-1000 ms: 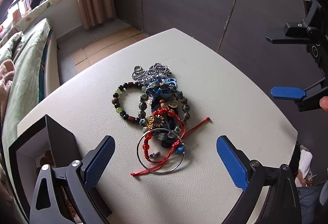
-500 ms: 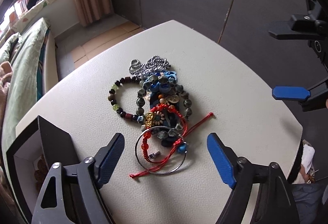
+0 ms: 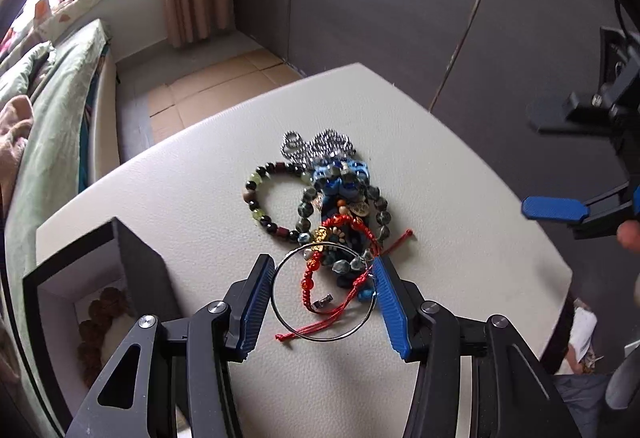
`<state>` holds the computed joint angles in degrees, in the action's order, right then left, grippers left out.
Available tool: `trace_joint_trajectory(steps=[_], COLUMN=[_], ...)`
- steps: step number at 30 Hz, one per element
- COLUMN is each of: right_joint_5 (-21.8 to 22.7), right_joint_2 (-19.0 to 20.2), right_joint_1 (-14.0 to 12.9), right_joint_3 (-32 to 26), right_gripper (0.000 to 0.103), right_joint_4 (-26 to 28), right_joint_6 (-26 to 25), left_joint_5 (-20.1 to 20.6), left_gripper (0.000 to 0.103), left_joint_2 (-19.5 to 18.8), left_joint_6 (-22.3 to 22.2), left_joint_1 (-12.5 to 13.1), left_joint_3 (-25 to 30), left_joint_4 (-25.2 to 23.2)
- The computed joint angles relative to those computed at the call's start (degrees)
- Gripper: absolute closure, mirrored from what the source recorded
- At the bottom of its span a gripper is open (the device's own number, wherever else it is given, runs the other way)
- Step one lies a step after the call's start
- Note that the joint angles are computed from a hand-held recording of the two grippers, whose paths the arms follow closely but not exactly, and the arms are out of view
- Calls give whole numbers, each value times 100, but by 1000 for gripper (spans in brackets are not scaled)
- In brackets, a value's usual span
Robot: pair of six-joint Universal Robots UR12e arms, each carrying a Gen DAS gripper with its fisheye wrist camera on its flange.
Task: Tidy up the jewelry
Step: 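Carry silver hoop over box with left tool while right tool grasps red string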
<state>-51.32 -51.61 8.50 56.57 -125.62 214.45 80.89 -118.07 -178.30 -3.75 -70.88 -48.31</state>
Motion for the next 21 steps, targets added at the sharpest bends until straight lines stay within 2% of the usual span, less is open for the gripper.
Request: trace_joint_trajectory(steps=[9, 17, 21], right_joint_5=[-342, -426, -528], right_joint_2=[99, 233, 309], right_joint_1=[215, 381, 457], right_joint_3=[-242, -475, -583], right_gripper=[12, 51, 62], right_joint_4=[244, 632, 819], right_joint_6=[-793, -1269, -1383], left_joint_5=[-48, -112, -139], left_gripper=[51, 51, 51], left_joint_2=[298, 510, 589], left_joint_6=[-516, -745, -751], left_joint_1=[208, 401, 452], left_joint_3=[-341, -609, -704], left_joint_4=[596, 787, 856])
